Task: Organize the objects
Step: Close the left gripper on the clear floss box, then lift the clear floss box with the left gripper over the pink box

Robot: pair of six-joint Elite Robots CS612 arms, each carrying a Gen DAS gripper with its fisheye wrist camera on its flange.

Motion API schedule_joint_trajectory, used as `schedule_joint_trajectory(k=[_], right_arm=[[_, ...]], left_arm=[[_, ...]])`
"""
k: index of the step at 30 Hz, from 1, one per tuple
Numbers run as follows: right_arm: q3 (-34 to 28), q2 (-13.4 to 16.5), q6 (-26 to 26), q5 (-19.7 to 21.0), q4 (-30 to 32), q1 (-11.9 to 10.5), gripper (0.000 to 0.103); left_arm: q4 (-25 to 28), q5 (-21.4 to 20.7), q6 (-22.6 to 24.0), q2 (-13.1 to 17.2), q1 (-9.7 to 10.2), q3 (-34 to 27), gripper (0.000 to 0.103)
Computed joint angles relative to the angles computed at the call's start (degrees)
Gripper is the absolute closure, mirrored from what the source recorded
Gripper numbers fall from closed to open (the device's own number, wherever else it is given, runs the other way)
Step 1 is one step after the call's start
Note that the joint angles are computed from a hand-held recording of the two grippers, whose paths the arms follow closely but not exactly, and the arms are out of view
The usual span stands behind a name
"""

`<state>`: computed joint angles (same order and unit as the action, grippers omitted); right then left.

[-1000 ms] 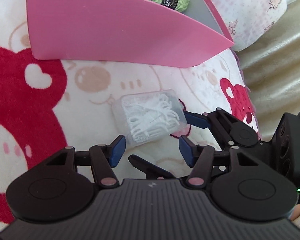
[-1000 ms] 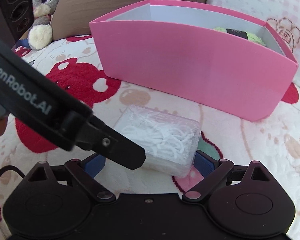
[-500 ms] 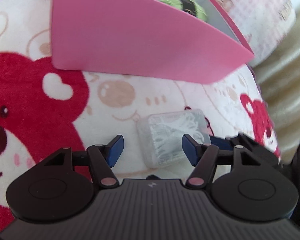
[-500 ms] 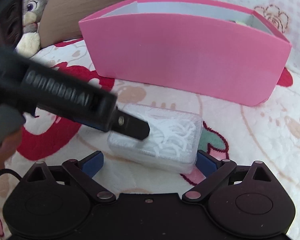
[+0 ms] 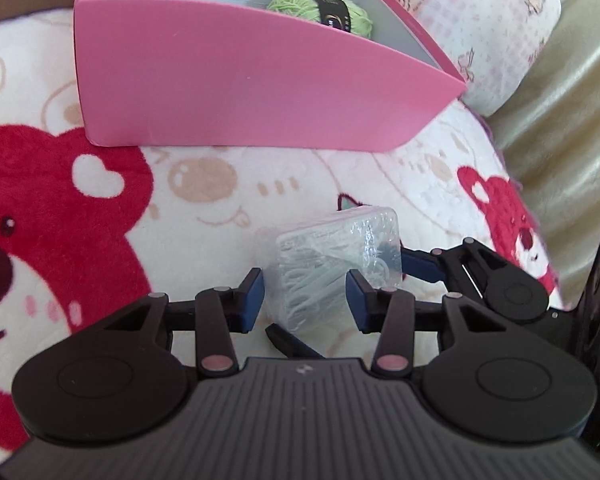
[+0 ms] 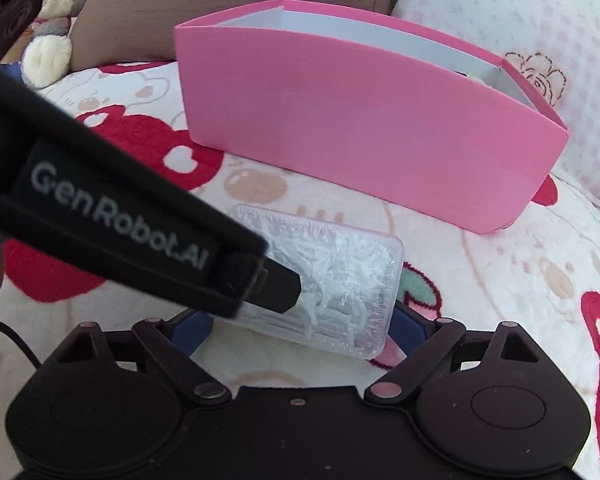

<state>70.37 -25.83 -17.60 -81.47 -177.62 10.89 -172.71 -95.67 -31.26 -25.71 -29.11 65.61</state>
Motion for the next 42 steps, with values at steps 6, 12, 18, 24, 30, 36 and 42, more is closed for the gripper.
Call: schedule_joint_trajectory(k=[6,12,18,24,30,36,42], right_arm=[[-0.04,-0.83,0.85,1.16,2.73,0.0,0.008],[0.58,-2.76,1.69,4.01,6.35,-0.55,0.008],[1.97,-5.08,3.22,5.32,8.22,-1.01,0.008],[5.24,-8.31,6.92,8.13,3.66,-1.98,0.008],[9.23,-11.77,5.77,7.88,-0.22,-2.5,0.008],[10.17,-12.38,6.22,6.59,-1.77,-1.92,0.008],[8.11,-13.13,0.5,6.28,2.36,-1.98,0.008]], left_arm=[[2.35,-1.65,-1.32,-1.8,0.12,1.47,0.06],[4.31,-2.59,-1.47,-4.12,0.14,3.26,0.061],[3.76,-7.94,-3.87,-5.8,1.14,4.49,0.062],[0.01,-7.44,-0.68,-9.22,0.48,7.84,0.06],[-2.73,-6.09,1.31,-11.33,-0.29,9.47,0.06],[-2.72,-6.14,1.8,-11.96,-0.66,9.19,0.06],[0.27,-5.66,2.16,-12.12,-0.53,6.97,0.06]])
